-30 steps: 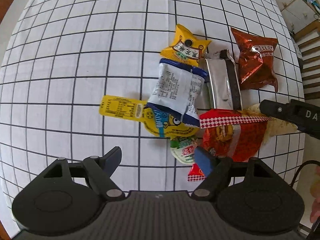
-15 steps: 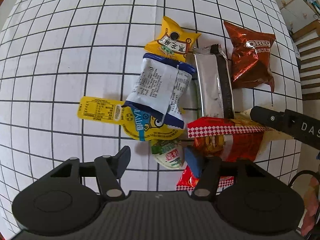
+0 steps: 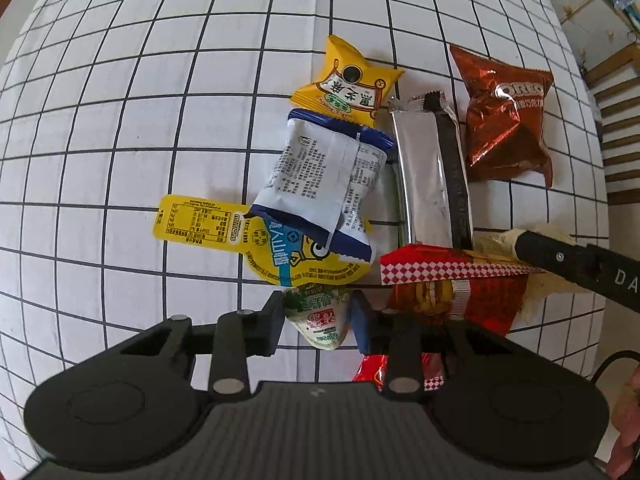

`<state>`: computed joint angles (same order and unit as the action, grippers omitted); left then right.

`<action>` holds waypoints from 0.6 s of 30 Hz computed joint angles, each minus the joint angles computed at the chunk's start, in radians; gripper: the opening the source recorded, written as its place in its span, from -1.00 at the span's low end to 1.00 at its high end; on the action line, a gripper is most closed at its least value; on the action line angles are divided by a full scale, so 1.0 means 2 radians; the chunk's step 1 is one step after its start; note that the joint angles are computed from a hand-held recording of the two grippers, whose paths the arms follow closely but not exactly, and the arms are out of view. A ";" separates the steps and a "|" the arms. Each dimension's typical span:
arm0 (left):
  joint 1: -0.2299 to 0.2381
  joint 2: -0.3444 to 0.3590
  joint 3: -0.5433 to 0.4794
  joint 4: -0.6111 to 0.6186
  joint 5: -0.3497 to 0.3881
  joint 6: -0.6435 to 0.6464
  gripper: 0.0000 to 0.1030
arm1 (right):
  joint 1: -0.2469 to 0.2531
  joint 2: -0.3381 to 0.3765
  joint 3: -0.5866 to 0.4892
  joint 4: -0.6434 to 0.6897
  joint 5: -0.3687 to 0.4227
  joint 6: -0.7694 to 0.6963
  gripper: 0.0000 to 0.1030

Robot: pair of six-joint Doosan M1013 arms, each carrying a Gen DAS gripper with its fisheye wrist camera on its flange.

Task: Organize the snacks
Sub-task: 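Grasp the cream packet with the right tool while the left tool grasps the green-labelled bottle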

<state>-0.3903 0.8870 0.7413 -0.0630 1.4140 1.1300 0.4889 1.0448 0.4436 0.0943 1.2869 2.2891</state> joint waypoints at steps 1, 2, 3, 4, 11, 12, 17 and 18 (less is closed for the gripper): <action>0.001 -0.002 0.003 -0.005 -0.004 0.000 -0.35 | 0.000 -0.005 0.010 0.000 -0.007 0.002 -0.16; 0.003 -0.004 0.007 -0.008 -0.009 -0.001 -0.35 | -0.001 -0.011 0.022 0.000 -0.015 0.004 -0.16; 0.004 -0.005 0.011 -0.011 -0.013 -0.003 -0.35 | -0.002 -0.017 0.033 0.002 -0.023 0.006 -0.16; 0.005 -0.007 0.013 -0.015 -0.016 -0.004 -0.35 | -0.002 -0.024 0.046 0.002 -0.033 0.008 -0.16; 0.014 -0.023 0.039 -0.032 -0.041 -0.002 -0.35 | -0.003 -0.060 0.107 0.008 -0.076 0.010 -0.17; 0.015 -0.024 0.041 -0.032 -0.043 -0.001 -0.35 | -0.003 -0.064 0.113 0.008 -0.081 0.010 -0.17; 0.017 -0.043 0.060 -0.034 -0.060 0.004 -0.35 | -0.003 -0.084 0.141 0.011 -0.105 0.002 -0.17; 0.017 -0.045 0.060 -0.033 -0.061 0.002 -0.35 | -0.002 -0.088 0.145 0.011 -0.109 0.000 -0.17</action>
